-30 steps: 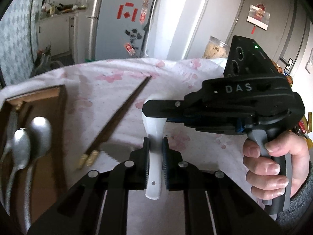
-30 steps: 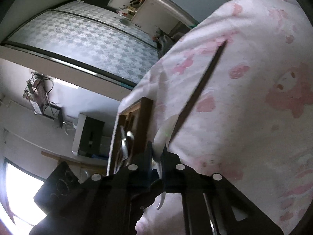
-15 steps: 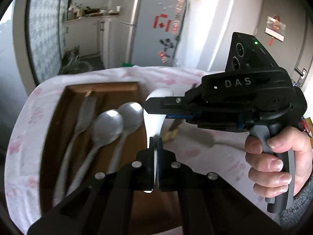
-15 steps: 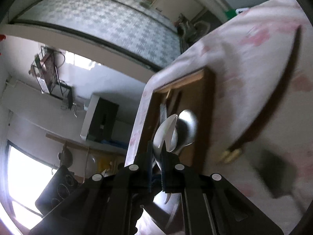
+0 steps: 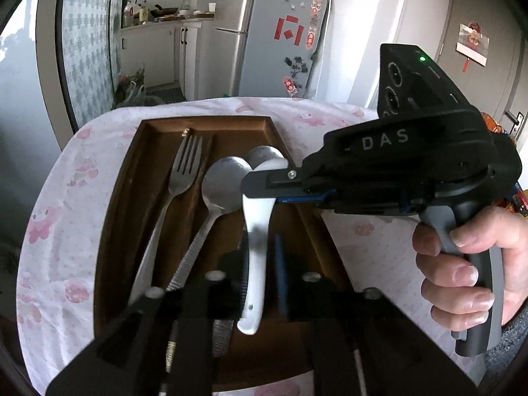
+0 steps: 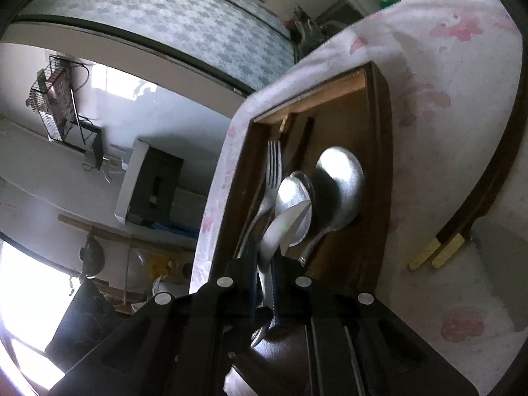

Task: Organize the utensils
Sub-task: 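Carry the white ceramic spoon into the tray and open the left gripper, then withdraw the left gripper from the tray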

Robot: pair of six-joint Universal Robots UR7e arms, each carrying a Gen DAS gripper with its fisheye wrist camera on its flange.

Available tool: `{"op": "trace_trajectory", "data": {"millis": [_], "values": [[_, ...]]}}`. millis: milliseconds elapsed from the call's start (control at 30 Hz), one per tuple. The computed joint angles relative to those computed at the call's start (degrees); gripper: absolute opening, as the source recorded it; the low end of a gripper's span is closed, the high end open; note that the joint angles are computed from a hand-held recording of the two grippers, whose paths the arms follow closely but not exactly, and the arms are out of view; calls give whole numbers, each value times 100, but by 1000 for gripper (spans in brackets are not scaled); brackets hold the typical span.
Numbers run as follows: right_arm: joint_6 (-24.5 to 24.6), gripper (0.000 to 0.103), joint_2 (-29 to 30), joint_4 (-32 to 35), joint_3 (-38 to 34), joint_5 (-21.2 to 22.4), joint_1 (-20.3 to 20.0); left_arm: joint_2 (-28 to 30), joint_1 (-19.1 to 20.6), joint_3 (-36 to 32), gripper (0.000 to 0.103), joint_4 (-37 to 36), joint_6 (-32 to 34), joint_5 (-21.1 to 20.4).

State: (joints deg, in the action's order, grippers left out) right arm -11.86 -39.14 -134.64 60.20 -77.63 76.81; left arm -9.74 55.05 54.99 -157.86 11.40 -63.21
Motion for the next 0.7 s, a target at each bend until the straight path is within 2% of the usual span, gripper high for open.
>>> {"op": "trace_trajectory", "data": {"millis": [67, 100, 133, 167, 267, 333, 433, 600, 700], "values": [[-16, 10, 14, -11, -6, -207, 40, -21, 0, 92, 29, -68, -15, -21], [-58, 10, 14, -7, -2, -269, 54, -43, -8, 162, 41, -145, -16, -18], [-88, 11, 9, -3, 4, -308, 61, -71, -11, 231, 49, -224, -6, -12], [-120, 18, 5, 47, -4, -310, 61, -82, -21, 270, 57, -287, 10, -2], [-287, 46, -57, 104, 52, -460, 107, -131, -59, 389, 67, -398, 87, 61], [-468, 47, -185, -135, 264, -670, 163, -179, -97, 531, 70, -554, 196, 130], [-584, 53, -363, -273, 483, -742, 171, -260, -126, 741, 74, -736, 310, 134], [-930, 59, -835, -365, 893, -736, 50, -453, -154, 1152, 79, -1015, 425, -133], [-1048, 61, -1226, -659, 1134, -806, -117, -519, -200, 1326, 81, -1165, 527, -240]]}}
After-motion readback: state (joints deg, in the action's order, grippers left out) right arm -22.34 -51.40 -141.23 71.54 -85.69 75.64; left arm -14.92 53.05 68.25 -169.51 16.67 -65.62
